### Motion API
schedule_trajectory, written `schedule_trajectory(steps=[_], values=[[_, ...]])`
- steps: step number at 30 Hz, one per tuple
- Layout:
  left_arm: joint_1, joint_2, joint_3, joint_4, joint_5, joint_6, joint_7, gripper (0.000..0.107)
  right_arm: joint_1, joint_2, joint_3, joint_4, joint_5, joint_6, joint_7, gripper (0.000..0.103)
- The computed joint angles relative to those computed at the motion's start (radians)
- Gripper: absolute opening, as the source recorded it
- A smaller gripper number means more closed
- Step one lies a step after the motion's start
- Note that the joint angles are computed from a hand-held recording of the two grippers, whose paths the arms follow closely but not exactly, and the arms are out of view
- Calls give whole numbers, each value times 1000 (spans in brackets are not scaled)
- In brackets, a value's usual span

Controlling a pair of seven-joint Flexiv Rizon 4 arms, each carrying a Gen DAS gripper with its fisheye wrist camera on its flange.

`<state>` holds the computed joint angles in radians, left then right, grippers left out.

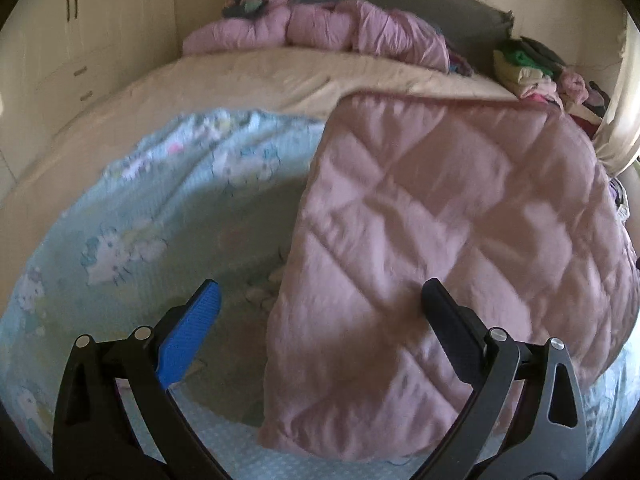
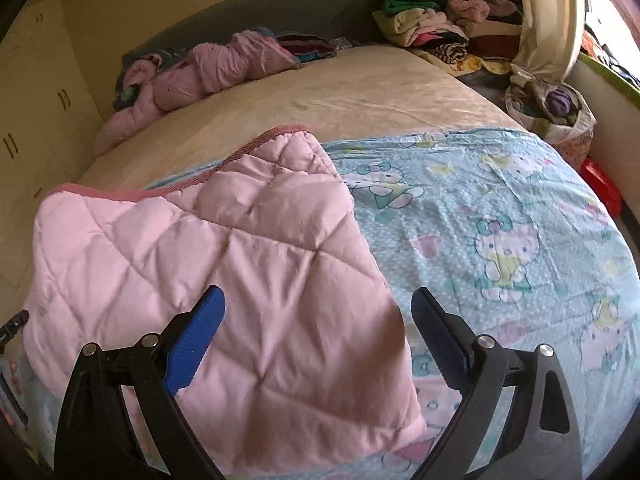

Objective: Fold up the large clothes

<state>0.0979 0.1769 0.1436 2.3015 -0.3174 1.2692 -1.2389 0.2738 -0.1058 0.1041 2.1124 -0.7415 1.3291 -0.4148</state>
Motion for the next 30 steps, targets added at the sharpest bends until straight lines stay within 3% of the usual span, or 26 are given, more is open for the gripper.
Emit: schedule_trajectory(steps=[2, 7, 8, 9, 10, 11, 12, 13, 15, 21, 23, 26, 30], values=[[-32, -6, 15, 14, -89, 8, 50, 94, 0, -18, 2, -21, 23, 1, -25, 94], [-57, -18, 4, 15, -161, 22, 92, 93, 10, -81, 17, -96, 148, -24, -138, 92], [-70, -20, 5, 18, -191, 31, 115, 86, 16, -90, 15, -106, 165, -34, -153, 89], [-89, -23, 8, 21, -240, 39, 151, 71, 26, -96, 6, -110, 157, -40, -155, 82], [-97, -26, 4, 20, -264, 44, 162, 65, 33, -99, -2, -108, 146, -30, -160, 70], [-88, -28, -4, 22, -245, 54, 140, 44, 48, -96, -31, -90, 89, 2, -122, 61], [-87, -27, -6, 26, -243, 63, 134, 29, 60, -90, -58, -73, 33, 26, -73, 45], [-102, -26, -3, 32, -278, 77, 157, 22, 72, -77, -91, -54, -47, 47, 1, 32], [-109, -19, -4, 34, -288, 93, 173, 16, 68, -57, -119, -32, -165, 89, 107, 21], [-171, -12, 4, -7, -368, 223, 265, 15, -8, 9, -163, -68, -636, 149, 489, 15], [-146, -29, -13, -45, -317, 221, 228, 15, -35, -1, -157, -118, -723, 155, 571, 15], [-111, -72, -37, -99, -233, 246, 163, 15, -61, -34, -130, -169, -739, 126, 585, 15], [-64, -127, -54, -149, -112, 235, 61, 15, -69, -110, -88, -215, -628, 54, 501, 15]])
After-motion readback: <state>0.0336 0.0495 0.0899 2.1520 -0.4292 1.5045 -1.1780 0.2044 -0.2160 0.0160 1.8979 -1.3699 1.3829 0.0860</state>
